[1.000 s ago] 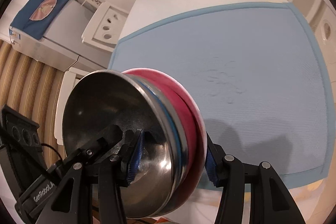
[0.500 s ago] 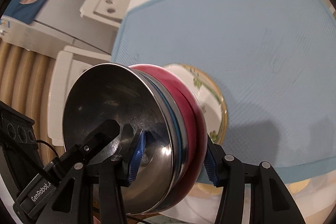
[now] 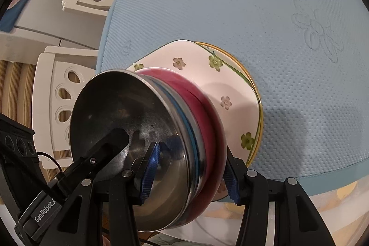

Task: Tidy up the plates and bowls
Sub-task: 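Carry the bowl stack with both tools and lower it onto the plate stack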

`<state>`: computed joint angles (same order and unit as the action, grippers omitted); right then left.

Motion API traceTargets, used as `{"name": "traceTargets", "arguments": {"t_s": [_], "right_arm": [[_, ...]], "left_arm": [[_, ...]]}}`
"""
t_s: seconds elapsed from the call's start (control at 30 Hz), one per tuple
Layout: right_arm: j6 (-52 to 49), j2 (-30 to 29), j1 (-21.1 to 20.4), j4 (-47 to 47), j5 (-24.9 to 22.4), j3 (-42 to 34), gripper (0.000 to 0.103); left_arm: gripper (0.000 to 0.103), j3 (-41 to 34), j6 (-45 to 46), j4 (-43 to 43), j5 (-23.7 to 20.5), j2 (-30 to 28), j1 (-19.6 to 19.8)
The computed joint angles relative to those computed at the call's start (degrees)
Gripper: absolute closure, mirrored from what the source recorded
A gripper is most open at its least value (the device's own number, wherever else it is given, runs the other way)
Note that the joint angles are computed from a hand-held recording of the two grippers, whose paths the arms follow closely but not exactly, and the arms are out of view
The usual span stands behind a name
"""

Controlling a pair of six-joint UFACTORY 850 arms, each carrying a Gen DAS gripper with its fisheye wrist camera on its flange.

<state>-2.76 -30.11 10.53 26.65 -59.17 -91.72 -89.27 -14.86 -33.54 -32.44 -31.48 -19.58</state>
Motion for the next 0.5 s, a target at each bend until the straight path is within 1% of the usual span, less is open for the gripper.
{"name": "traceTargets", "arguments": {"t_s": [0.13, 0.2, 0.27, 0.3, 0.4, 0.5], "right_arm": [[0.81, 0.11, 0.34, 0.57, 1.68, 0.18, 0.052], [1.42, 0.38, 0.02, 1.45, 2.49, 0.51, 0.052], [1.81, 0.78, -0.50, 2.19, 2.38, 0.72, 0.052], [1.70, 1.31, -0.70, 2.53, 2.67, 1.10, 0.052], [0.98, 4.65, -1.06, 1.81, 5.63, 3.48, 0.052], [-1.09, 8.28, -1.51, 2.41, 7.96, 5.85, 0.048]], "left_arm": [[0.056, -0.04, 4.18, -3.86, 1.18, -0.38, 0.87], [0.056, -0.47, 5.92, -5.58, 0.99, -0.75, 1.34], [0.055, 0.14, 8.50, -7.71, 1.14, -0.22, 1.79], [0.055, 1.01, 9.35, -8.22, 2.04, 0.60, 1.93], [0.055, 3.67, 11.59, -8.70, 4.79, 3.58, 2.47], [0.055, 5.31, 14.50, -9.08, 6.59, 6.14, 2.60]]}}
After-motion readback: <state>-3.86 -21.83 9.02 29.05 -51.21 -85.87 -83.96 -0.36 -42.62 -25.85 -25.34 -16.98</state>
